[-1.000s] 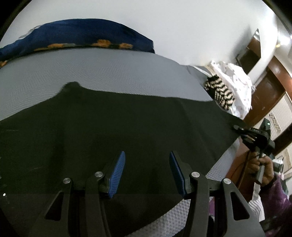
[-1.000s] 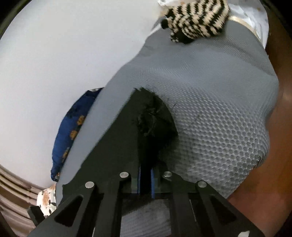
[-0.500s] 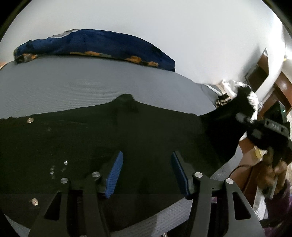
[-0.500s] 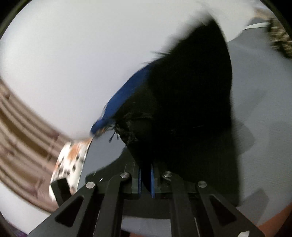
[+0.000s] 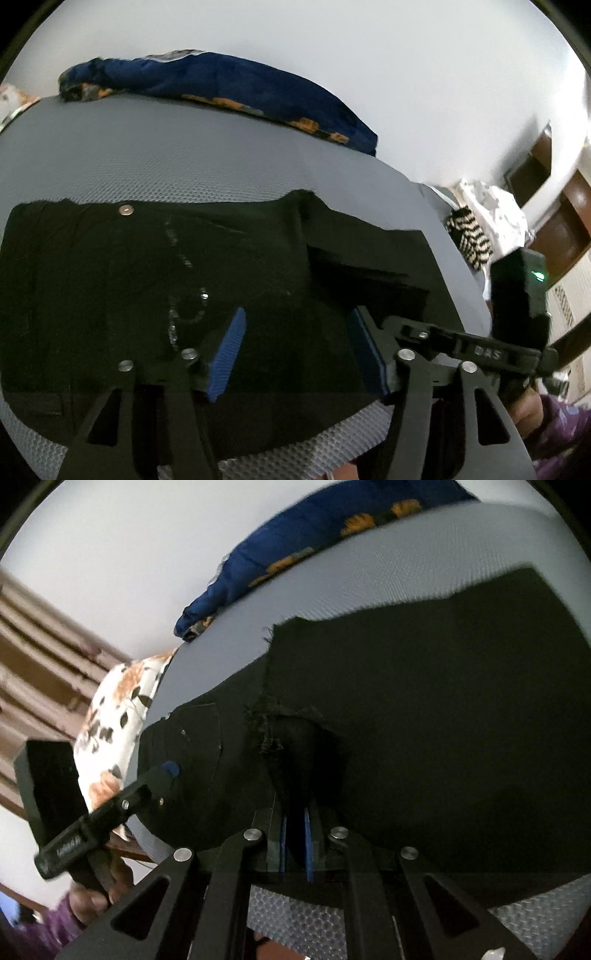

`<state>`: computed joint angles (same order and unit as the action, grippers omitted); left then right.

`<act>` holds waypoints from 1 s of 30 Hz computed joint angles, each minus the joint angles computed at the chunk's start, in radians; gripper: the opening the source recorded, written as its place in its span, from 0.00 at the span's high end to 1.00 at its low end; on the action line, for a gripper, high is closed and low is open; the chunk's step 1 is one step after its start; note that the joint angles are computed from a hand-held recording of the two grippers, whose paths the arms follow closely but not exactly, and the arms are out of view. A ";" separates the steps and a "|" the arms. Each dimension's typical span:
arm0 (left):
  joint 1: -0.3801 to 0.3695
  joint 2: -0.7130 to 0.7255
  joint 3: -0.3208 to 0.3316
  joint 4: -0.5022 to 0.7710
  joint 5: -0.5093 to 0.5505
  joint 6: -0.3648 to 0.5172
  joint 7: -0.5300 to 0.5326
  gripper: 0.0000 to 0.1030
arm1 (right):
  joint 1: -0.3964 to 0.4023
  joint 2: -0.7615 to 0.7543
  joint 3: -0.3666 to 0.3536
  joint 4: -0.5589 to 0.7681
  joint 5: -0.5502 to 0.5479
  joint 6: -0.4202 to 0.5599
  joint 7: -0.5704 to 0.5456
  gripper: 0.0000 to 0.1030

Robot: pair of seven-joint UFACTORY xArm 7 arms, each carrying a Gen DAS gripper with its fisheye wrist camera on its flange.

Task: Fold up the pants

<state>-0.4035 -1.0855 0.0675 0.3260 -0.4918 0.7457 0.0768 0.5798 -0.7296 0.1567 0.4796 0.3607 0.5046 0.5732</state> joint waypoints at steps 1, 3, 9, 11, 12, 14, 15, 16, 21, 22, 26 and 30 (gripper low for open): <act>0.000 0.002 0.008 -0.004 -0.007 -0.002 -0.003 0.41 | -0.011 0.000 0.010 0.013 -0.022 0.016 -0.003 0.93; 0.001 0.015 0.015 -0.003 -0.011 -0.001 -0.003 0.41 | -0.026 0.005 0.033 0.032 -0.066 0.051 -0.011 0.93; 0.004 0.004 -0.002 -0.005 0.003 0.006 0.006 0.41 | -0.046 0.014 0.077 0.055 -0.134 0.102 -0.013 0.92; 0.001 0.004 -0.006 -0.007 0.007 0.004 0.008 0.40 | -0.049 0.015 0.083 0.061 -0.146 0.105 -0.009 0.92; 0.000 0.006 -0.008 -0.007 0.008 0.005 0.007 0.40 | -0.049 0.017 0.083 0.063 -0.151 0.110 -0.011 0.92; 0.002 0.007 -0.006 -0.009 0.011 0.011 0.006 0.40 | -0.052 0.025 0.098 0.070 -0.170 0.118 -0.010 0.92; 0.003 0.006 -0.005 -0.009 0.012 0.014 0.004 0.40 | -0.048 0.034 0.101 0.074 -0.176 0.116 -0.015 0.91; 0.006 0.006 -0.005 -0.009 0.014 0.019 0.002 0.40 | -0.038 0.042 0.098 0.076 -0.174 0.114 -0.025 0.90; 0.016 0.020 -0.004 0.013 0.022 0.026 0.001 0.40 | 0.070 0.030 0.017 0.047 -0.060 0.063 -0.133 0.57; 0.022 0.018 -0.002 0.022 0.029 0.037 0.001 0.40 | 0.130 0.002 -0.047 0.020 0.022 0.023 -0.185 0.53; 0.057 -0.008 0.005 0.035 0.057 0.070 0.008 0.34 | 0.176 -0.134 -0.151 -0.079 0.217 -0.106 -0.236 0.51; 0.087 -0.021 0.009 0.031 0.077 0.072 0.016 0.34 | 0.083 -0.115 -0.140 -0.080 0.174 -0.121 -0.212 0.51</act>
